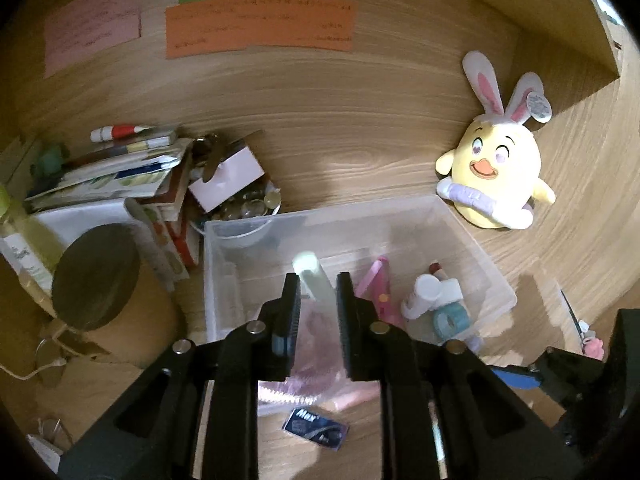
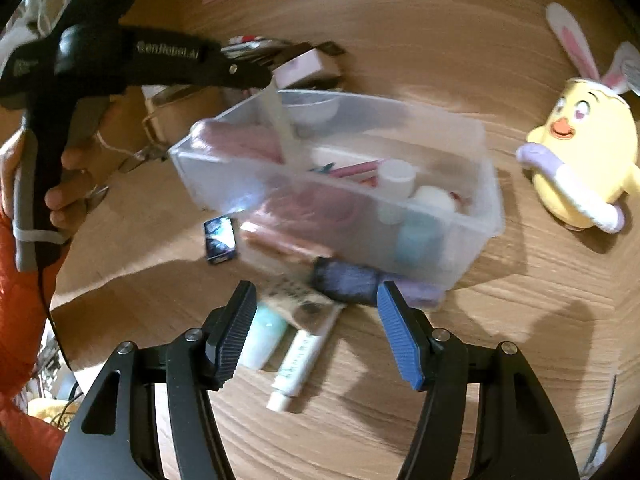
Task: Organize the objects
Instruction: 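Lower the tin and mint stick into the clear box and open both grippers, then grasp the blue Max blade box with the left gripper while the right grasps the eraser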
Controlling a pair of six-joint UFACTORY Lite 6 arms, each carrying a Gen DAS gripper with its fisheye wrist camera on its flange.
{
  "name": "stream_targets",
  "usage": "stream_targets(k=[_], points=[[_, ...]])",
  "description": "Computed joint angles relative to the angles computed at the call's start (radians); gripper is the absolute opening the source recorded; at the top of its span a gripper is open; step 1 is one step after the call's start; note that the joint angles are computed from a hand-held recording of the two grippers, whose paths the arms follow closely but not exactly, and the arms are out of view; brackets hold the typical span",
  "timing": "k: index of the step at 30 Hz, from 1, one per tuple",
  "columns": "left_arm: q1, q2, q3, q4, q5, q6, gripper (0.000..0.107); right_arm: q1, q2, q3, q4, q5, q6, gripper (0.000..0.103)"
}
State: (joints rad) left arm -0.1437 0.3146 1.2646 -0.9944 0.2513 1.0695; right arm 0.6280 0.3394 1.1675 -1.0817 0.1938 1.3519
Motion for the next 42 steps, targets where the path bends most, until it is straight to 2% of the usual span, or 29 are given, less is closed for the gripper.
stream_targets(k=[4, 8, 10, 14, 17, 19, 24, 29, 32, 34, 36, 38, 40, 42], points=[[0.017, -0.113, -0.137, -0.215, -0.041, 0.244, 0.045, 0.012, 0.050, 0.032, 0.037, -0.008, -0.006, 0.057], [0.048, -0.244, -0.290, -0.440, -0.035, 0.515, 0.056, 0.006, 0.081, 0.058, 0.134, -0.021, -0.090, 0.051], [0.065, -0.292, -0.351, -0.500, -0.028, 0.594, 0.065, 0.004, 0.098, 0.074, 0.168, -0.023, -0.111, 0.048], [0.100, -0.344, -0.445, -0.560, -0.011, 0.690, 0.071, 0.016, 0.124, 0.098, 0.117, 0.001, -0.047, 0.045], [0.124, -0.322, -0.474, -0.538, 0.010, 0.690, 0.073, 0.016, 0.142, 0.116, 0.190, 0.002, -0.115, 0.042], [0.125, -0.290, -0.485, -0.561, 0.008, 0.730, 0.076, 0.019, 0.142, 0.115, 0.154, 0.007, -0.069, 0.042], [0.087, -0.142, -0.451, -0.532, -0.013, 0.741, 0.077, 0.018, 0.135, 0.100, 0.087, -0.004, 0.006, 0.042], [0.031, -0.022, -0.373, -0.464, -0.057, 0.672, 0.077, 0.034, 0.103, 0.068, -0.025, 0.004, 0.126, 0.042], [0.010, 0.035, -0.318, -0.378, -0.078, 0.568, 0.077, 0.042, 0.060, 0.034, -0.102, 0.012, 0.210, 0.042], [0.005, 0.058, -0.305, -0.406, -0.079, 0.585, 0.077, 0.044, 0.032, 0.011, -0.146, 0.014, 0.257, 0.042], [-0.007, 0.057, -0.311, -0.518, -0.089, 0.688, 0.076, 0.044, 0.010, -0.008, -0.184, 0.018, 0.299, 0.042], [-0.016, 0.048, -0.326, -0.618, -0.080, 0.787, 0.069, 0.039, -0.010, -0.025, -0.204, 0.018, 0.324, 0.042], [-0.007, 0.030, -0.350, -0.685, -0.063, 0.874, 0.053, 0.036, -0.023, -0.038, -0.221, 0.021, 0.344, 0.042], [-0.005, 0.013, -0.373, -0.703, -0.045, 0.901, 0.050, 0.030, -0.031, -0.047, -0.238, 0.020, 0.363, 0.042]])
